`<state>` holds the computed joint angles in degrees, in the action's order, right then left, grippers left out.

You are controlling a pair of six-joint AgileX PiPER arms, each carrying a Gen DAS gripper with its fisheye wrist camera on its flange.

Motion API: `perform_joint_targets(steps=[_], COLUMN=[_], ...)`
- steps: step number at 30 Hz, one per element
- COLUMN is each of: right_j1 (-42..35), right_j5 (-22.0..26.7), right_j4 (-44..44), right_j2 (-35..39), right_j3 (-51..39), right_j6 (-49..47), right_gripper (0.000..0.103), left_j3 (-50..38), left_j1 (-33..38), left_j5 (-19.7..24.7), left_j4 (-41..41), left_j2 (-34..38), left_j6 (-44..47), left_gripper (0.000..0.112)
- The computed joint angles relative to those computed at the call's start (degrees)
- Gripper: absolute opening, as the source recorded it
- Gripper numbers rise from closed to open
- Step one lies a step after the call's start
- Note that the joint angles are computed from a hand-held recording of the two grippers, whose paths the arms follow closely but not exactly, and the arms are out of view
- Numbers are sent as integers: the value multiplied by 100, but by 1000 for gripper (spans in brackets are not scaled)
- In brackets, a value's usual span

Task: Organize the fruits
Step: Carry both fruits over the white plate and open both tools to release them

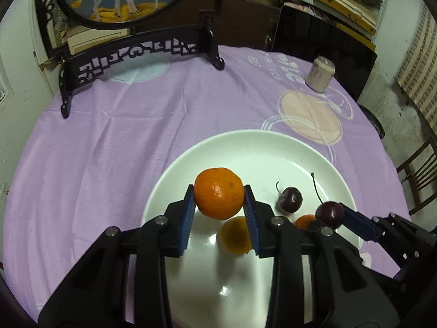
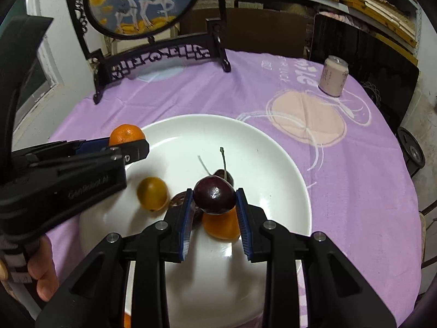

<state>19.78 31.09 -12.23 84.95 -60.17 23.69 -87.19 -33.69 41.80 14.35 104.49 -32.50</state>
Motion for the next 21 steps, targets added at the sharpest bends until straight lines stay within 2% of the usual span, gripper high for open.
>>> perform_joint_targets(steps=[5, 6, 7, 9, 10, 12, 15, 17, 18, 20, 21], right_j1=[-16, -23, -9, 70, 104, 140, 114, 450, 765, 1191, 1567], right_j5=[-102, -147, -207, -326, -366, -426, -514, -212, 108, 447, 680], right_j4=[-393, -482, -683, -1258, -1527, -2073, -1917, -2520, -2781, -2750, -2603], right_j2=[189, 170, 106, -128, -225, -413, -932, -1424, -1804, -2371, -2883], right_j3=[-42, -6, 78, 352, 463, 653, 1067, 1409, 1658, 2042, 2389], right_j6=[425, 509, 709, 1203, 1405, 1986, 1970, 2632, 2972, 3226, 3348], right_gripper=[31, 36, 38, 40, 48, 50, 50, 50, 50, 52, 54], left_j3=[-44, -16, 83, 388, 700, 1127, 2051, 2788, 3136, 3934, 4254], left_j1=[3, 27, 44, 9, -14, -99, -544, -988, -1236, -1850, -2082], left_j5=[5, -33, -116, -249, -407, -557, -635, -591, -528, -363, -333], left_j4=[-127, -155, -159, 71, 181, 407, 1267, 1889, 2183, 2658, 2682], left_j2=[101, 84, 3, -276, -561, -997, -1900, -2537, -2803, -3391, -3634], left_j6=[77, 86, 61, -200, -385, -738, -1685, -2372, -2692, -3353, -3478], left_gripper=[39, 48, 53, 54, 55, 57, 59, 63, 66, 66, 66])
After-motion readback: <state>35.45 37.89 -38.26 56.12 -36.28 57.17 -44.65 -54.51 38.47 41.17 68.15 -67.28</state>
